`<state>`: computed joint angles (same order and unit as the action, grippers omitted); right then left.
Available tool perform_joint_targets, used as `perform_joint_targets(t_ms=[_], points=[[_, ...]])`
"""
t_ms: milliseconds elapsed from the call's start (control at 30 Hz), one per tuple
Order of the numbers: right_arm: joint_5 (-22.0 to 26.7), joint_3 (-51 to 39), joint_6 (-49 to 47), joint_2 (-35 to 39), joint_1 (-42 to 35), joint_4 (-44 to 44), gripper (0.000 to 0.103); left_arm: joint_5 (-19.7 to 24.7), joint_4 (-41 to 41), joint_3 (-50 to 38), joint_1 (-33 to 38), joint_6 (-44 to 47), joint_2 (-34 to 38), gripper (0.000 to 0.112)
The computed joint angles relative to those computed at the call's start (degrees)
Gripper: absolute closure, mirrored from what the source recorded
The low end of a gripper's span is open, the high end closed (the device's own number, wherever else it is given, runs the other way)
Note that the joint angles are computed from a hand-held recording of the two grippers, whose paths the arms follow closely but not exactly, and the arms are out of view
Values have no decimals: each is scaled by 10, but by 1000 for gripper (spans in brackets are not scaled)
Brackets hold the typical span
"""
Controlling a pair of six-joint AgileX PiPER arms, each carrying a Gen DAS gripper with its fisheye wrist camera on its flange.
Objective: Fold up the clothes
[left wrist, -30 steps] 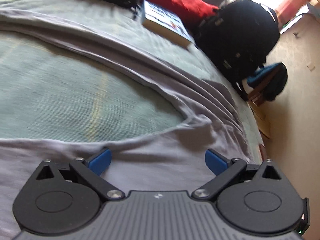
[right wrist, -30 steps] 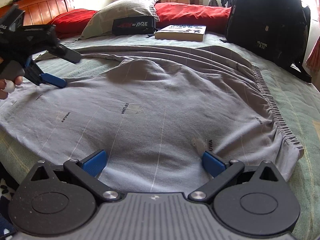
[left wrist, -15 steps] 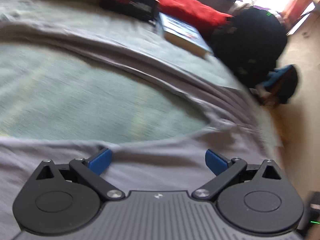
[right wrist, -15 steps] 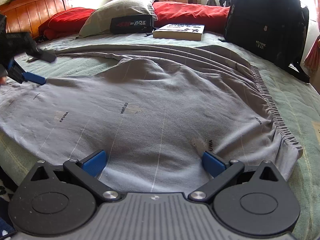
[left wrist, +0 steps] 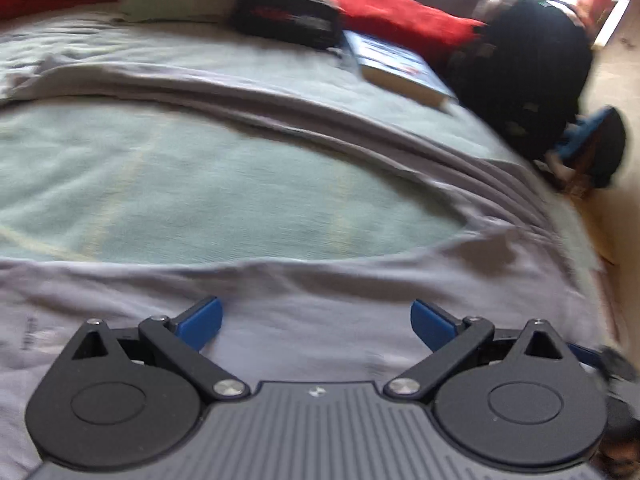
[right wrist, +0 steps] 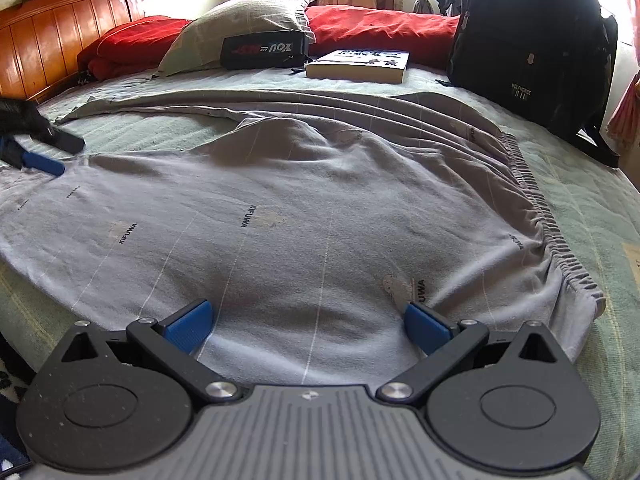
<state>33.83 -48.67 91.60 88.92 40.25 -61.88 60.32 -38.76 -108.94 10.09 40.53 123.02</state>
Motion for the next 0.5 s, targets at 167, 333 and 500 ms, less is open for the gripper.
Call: perform_joint_targets(t_ms=[167, 333, 500], points=[[-1, -1, -5, 0, -1, 4, 0, -50, 25, -3, 19, -23, -9, 13], [3, -8, -23, 2, -3, 19, 0, 65, 85, -152, 57, -77, 54, 12], [0, -16, -56, 0, -11, 48, 0, 1, 151, -127, 75, -75, 57, 12]])
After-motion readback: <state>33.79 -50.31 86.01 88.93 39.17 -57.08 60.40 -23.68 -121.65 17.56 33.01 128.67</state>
